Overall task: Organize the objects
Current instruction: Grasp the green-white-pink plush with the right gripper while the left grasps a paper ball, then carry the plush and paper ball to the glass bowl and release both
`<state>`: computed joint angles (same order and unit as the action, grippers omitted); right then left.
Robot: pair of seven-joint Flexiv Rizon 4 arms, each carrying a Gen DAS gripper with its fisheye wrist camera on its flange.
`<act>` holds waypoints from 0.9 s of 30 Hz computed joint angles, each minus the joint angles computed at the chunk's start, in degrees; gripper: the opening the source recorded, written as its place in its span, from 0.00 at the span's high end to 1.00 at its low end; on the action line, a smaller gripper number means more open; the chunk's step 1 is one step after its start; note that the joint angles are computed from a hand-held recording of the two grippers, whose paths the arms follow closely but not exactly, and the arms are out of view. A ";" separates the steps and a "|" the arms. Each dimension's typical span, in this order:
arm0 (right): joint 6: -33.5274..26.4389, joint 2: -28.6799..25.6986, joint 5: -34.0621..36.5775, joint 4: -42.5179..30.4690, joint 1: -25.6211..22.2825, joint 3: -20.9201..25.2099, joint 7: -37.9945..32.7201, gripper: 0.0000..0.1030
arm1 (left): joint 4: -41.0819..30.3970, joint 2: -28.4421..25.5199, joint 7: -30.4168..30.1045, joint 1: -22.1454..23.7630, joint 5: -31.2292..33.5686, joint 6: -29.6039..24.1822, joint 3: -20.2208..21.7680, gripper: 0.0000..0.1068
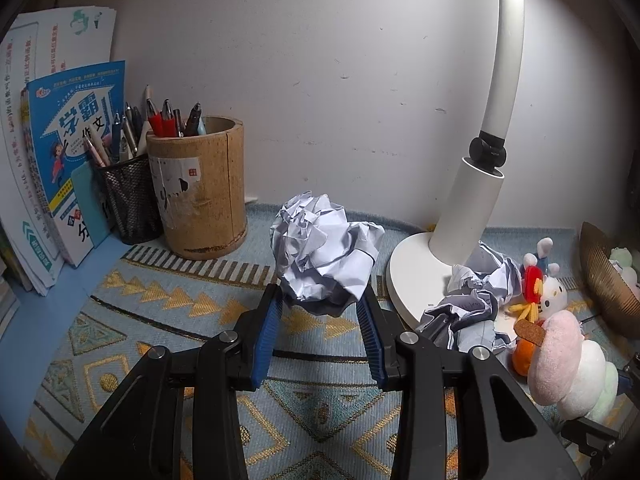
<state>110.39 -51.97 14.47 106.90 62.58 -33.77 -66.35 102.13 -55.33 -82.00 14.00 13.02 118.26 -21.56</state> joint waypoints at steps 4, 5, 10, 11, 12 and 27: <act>0.41 -0.86 0.79 -0.43 0.50 -0.42 0.59 0.52 | 1.34 0.78 -0.85 -1.31 -0.88 1.94 1.33 0.67; 0.61 -0.96 0.96 -0.42 0.53 -0.51 0.61 0.52 | 1.69 0.88 -1.20 -1.58 -0.88 3.17 1.76 0.67; 3.47 -1.65 2.86 -0.31 1.10 -0.91 -0.43 0.52 | 2.80 1.63 -2.02 -6.68 -3.28 10.57 7.78 0.67; 4.25 -1.85 3.72 -0.22 1.50 -1.17 -0.93 0.51 | 3.13 1.77 -1.98 -7.86 -4.01 12.09 9.03 0.67; 5.03 -2.14 4.84 -0.14 2.06 -1.57 -1.46 0.51 | 3.46 1.91 -1.79 -9.49 -5.67 13.53 10.64 0.66; 19.52 5.31 15.77 5.09 -3.88 8.69 -5.06 0.50 | 11.81 8.60 2.55 -18.43 -9.40 22.28 14.36 0.66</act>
